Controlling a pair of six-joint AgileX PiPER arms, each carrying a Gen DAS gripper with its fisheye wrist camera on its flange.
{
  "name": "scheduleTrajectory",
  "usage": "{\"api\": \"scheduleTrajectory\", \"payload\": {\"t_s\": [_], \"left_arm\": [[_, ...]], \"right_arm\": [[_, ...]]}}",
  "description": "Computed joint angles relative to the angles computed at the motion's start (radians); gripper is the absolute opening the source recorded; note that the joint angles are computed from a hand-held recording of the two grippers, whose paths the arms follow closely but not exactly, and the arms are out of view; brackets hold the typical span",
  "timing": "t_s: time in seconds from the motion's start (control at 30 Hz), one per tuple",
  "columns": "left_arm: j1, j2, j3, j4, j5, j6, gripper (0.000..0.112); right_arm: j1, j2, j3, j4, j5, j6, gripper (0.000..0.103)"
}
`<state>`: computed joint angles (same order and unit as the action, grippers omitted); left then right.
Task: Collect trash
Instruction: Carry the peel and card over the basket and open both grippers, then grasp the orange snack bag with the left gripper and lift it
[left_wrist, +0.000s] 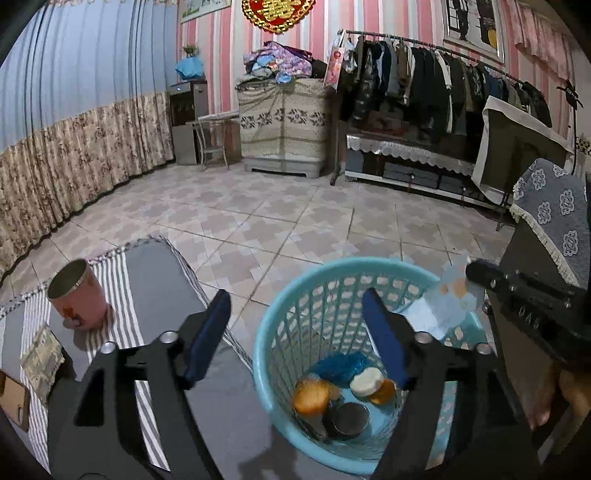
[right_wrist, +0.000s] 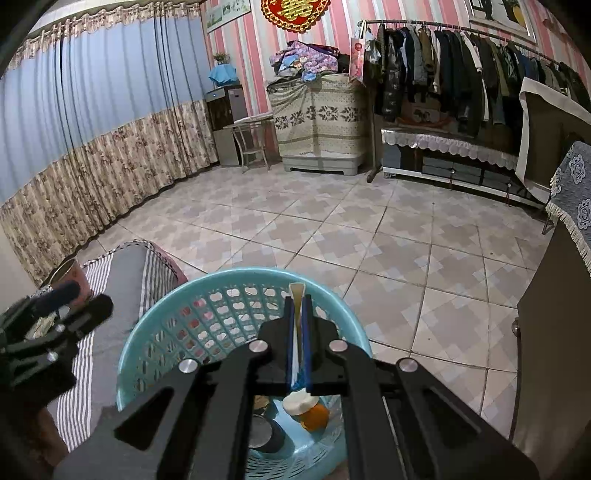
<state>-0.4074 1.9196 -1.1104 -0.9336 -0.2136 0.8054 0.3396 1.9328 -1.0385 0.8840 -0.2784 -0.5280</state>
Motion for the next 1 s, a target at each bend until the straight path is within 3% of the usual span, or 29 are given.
{"api": "scheduleTrajectory", "payload": {"t_s": [0.13, 0.33, 0.37, 0.4, 0.47, 0.57, 0.63, 0.73, 0.8, 0.93, 1.0], "left_arm": [[0.015, -0.032, 0.037, -0.022, -0.054, -0.004, 0.090], [0.067, -0.108, 0.131, -0.009, -0.098, -0.026, 0.095], [0.078, -0.122, 0.150, -0.008, -0.108, -0.026, 0.095], [0.084, -0.130, 0.156, -0.013, -0.108, -0.020, 0.096], [0.106, -0.147, 0.171, -0.005, -0.098, -0.029, 0.097], [0.139, -0.180, 0.215, 0.030, -0.099, -0.067, 0.097], [0.162, -0.207, 0.248, 0.044, -0.103, -0.082, 0.097], [0.221, -0.257, 0.309, 0.149, -0.090, -0.181, 0.097], [0.256, -0.288, 0.355, 0.206, -0.101, -0.227, 0.097], [0.339, -0.338, 0.423, 0.270, -0.096, -0.255, 0.097], [0.408, -0.364, 0.484, 0.398, -0.105, -0.360, 0.097]], "right_arm": [[0.014, 0.016, -0.027, 0.089, 0.023, -0.099, 0.005], [0.070, 0.046, -0.073, 0.252, -0.005, -0.298, 0.010], [0.080, 0.052, -0.082, 0.288, -0.011, -0.336, 0.015], [0.089, 0.058, -0.089, 0.307, -0.017, -0.353, 0.039], [0.106, 0.064, -0.090, 0.308, -0.045, -0.342, 0.064], [0.122, 0.074, -0.109, 0.398, -0.054, -0.439, 0.065], [0.136, 0.075, -0.108, 0.429, -0.075, -0.467, 0.076], [0.161, 0.071, -0.105, 0.429, -0.111, -0.463, 0.085], [0.181, 0.064, -0.103, 0.431, -0.124, -0.468, 0.085], [0.234, 0.054, -0.087, 0.387, -0.158, -0.407, 0.095], [0.274, 0.057, -0.094, 0.401, -0.166, -0.424, 0.095]]}}
